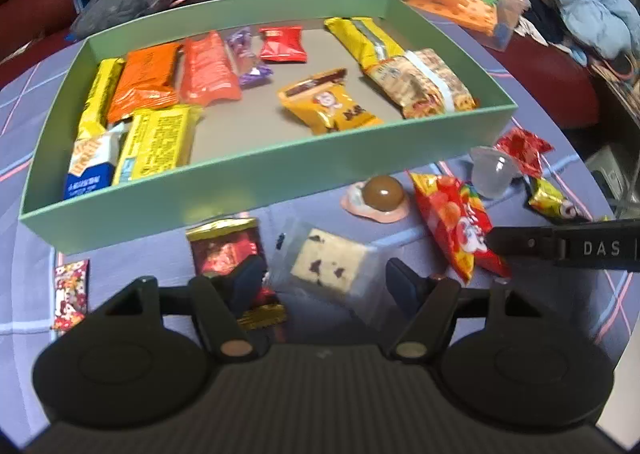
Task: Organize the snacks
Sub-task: 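Grasp the clear white candy pack with the left tool while the right grasps the rainbow Skittles bag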
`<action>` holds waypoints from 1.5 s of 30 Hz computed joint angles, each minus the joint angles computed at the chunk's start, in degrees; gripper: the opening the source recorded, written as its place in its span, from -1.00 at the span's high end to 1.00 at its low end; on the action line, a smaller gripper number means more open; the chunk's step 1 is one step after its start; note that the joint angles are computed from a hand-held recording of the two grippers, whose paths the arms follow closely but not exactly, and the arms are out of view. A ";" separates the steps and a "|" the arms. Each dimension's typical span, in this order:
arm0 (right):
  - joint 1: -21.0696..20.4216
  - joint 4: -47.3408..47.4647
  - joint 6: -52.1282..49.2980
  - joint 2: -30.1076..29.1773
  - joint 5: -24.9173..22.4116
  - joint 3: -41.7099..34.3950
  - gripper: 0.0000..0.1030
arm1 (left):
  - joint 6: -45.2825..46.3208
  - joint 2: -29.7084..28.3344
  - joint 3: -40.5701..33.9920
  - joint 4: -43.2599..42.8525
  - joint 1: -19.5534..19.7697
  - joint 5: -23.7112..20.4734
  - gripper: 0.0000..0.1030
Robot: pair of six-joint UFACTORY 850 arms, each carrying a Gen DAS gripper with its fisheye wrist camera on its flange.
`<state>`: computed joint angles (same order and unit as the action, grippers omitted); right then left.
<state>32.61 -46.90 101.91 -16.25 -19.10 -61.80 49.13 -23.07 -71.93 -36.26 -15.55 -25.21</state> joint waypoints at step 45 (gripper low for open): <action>0.62 -11.38 9.39 0.02 -1.11 0.00 0.56 | -3.97 -2.90 -4.84 2.86 -1.14 -2.24 -0.35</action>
<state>33.23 -58.28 111.30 -16.23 -20.22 -61.79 45.16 -25.97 -76.77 -33.40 -16.70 -27.45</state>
